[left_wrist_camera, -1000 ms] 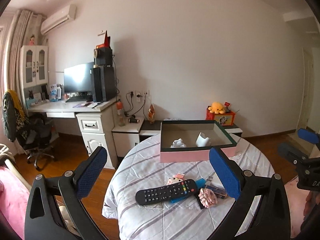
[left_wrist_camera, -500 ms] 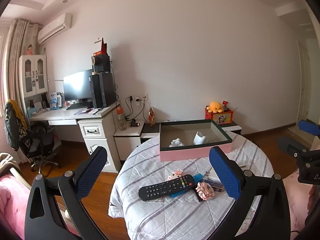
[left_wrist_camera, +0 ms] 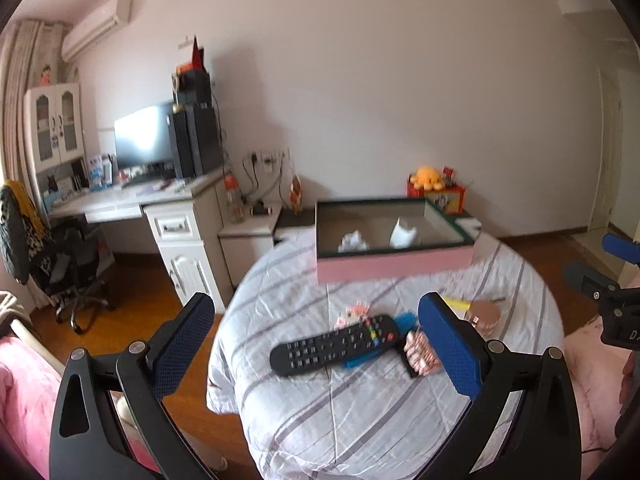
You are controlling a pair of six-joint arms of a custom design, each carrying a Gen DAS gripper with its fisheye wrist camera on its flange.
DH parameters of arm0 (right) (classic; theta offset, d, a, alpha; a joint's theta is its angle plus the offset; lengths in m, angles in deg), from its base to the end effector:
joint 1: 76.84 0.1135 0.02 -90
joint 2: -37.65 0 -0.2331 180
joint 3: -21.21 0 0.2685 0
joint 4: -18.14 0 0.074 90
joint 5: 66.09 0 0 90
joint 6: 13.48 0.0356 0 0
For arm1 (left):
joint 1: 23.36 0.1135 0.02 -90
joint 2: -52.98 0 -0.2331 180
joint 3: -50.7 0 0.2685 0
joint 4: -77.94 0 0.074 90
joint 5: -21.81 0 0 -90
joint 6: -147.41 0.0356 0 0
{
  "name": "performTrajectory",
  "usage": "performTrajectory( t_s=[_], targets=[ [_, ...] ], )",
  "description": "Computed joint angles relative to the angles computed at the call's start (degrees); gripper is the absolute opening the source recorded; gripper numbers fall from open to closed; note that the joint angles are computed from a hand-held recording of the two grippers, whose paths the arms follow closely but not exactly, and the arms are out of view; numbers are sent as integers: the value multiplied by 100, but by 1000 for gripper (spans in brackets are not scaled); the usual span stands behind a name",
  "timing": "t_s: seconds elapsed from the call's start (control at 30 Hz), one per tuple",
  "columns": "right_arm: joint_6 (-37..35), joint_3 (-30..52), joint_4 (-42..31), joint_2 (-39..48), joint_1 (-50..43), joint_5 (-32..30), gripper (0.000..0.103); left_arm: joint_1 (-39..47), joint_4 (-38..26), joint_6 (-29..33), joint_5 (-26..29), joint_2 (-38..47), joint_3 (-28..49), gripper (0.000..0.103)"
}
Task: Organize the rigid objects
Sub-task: 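Withdraw both tools from the box back toward the remaining objects, then grasp the rose-gold jar with right tool while left tool grasps pink lego figure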
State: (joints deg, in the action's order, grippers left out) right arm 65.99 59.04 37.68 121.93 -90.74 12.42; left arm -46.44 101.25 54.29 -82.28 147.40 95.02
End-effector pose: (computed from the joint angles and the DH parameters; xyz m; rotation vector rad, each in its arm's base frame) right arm 0.2724 -0.0601 0.1016 -0.0655 2.0299 -0.0640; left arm 0.2859 -0.1124 0.0910 0.1986 2.0137 -0.0385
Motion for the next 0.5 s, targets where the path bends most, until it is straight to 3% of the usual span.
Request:
performTrajectory(
  t_s=[0.37, 0.5],
  targets=[
    [-131, 1593, -126, 2662, 94, -73, 103, 339, -484, 0, 568, 2188, 1559, 103],
    [-48, 2100, -346, 3189, 164, -201, 90, 414, -600, 184, 673, 2648, 1959, 103]
  ],
)
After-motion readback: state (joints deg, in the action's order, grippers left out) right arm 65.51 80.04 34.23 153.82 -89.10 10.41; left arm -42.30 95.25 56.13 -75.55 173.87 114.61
